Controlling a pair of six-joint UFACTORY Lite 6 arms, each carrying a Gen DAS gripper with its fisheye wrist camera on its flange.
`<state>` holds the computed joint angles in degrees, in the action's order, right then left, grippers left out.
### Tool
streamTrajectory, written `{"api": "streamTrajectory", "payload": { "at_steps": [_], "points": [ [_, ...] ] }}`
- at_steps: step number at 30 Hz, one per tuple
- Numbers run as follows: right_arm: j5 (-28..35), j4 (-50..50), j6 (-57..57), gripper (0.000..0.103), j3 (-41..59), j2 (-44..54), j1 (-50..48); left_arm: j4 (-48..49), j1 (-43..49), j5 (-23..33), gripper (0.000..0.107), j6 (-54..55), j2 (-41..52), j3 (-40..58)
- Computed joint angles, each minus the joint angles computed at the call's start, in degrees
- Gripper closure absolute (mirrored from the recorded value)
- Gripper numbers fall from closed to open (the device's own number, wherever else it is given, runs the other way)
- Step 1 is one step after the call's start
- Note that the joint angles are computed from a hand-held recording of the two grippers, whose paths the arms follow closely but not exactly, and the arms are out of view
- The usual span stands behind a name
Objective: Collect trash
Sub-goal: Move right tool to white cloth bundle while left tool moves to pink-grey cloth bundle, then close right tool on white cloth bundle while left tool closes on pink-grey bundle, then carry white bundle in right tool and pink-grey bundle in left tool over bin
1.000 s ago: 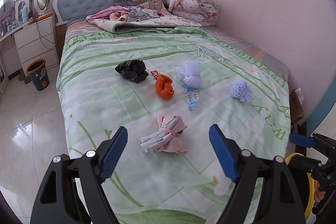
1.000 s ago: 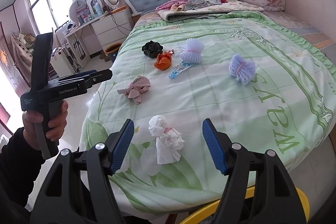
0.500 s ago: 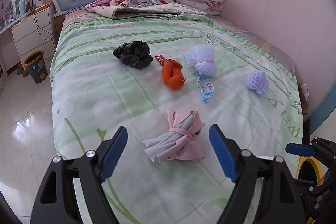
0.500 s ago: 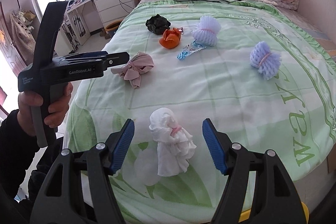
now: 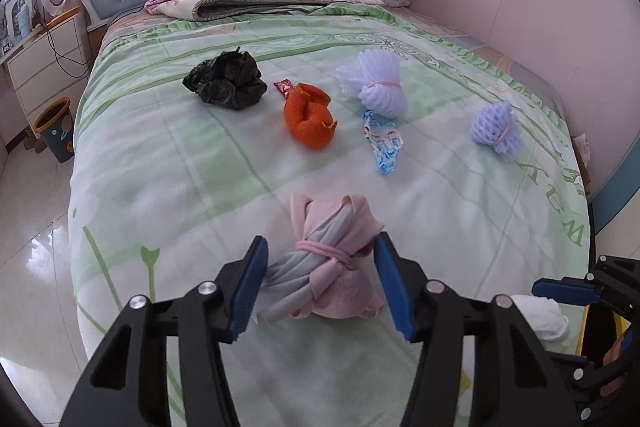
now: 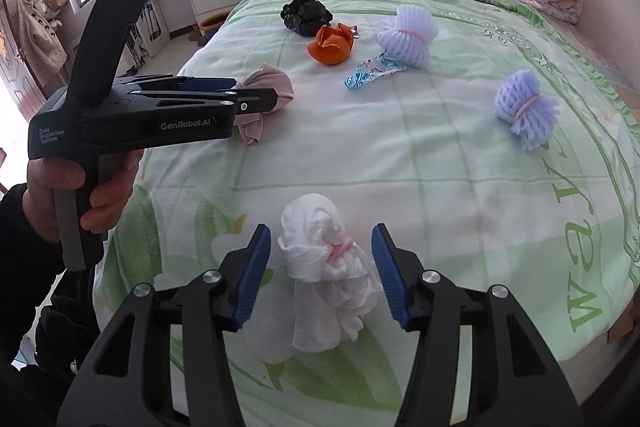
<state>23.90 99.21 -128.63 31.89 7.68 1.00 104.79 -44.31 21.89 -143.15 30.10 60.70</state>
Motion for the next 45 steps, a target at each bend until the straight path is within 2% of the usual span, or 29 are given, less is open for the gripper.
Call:
{"api": "streamTrajectory", "payload": {
  "at_steps": [1, 3, 5, 9, 13, 23, 37, 45],
  "points": [
    [-0.32, 0.25, -0.09, 0.057, 0.17, 0.4, 0.21, 0.76, -0.04, 0.07, 0.062, -0.76, 0.39, 0.05],
    [-0.81, 0.53, 0.2, 0.067, 1.02, 1.63, 0.49, 2.6, -0.47, 0.84, 0.065, -2.19, 0.8, -0.23],
    [-0.78, -0.74, 1.7, 0.067, 2.23, 3.2, 0.57, 3.98, -0.74, 1.45, 0.067, -3.47, 0.89, -0.54],
    [-1.1, -0.37, 1.61, 0.07, 3.11, 4.19, 1.14, 5.52, -0.66, 1.39, 0.077, -4.96, 0.44, -1.0],
    [-0.44, -1.15, 2.03, 0.072, 2.91, 3.67, 0.95, 7.9, -0.28, 0.47, 0.078, -7.92, -1.04, -2.23],
    [1.13, -4.27, 5.48, 0.072, -0.26, -1.98, 0.22, 6.96, -2.48, 2.48, 0.08, -8.96, -7.4, -7.36],
    [5.36, -12.96, 14.96, 0.073, -5.68, -13.82, -3.41, -4.79, -9.41, 7.95, 0.08, -1.85, -16.46, -14.03],
    [10.28, -21.02, 22.04, 0.073, -8.81, -23.31, -8.88, -12.87, -15.04, 13.05, 0.08, 3.41, -20.35, -15.48]
  ]
}}
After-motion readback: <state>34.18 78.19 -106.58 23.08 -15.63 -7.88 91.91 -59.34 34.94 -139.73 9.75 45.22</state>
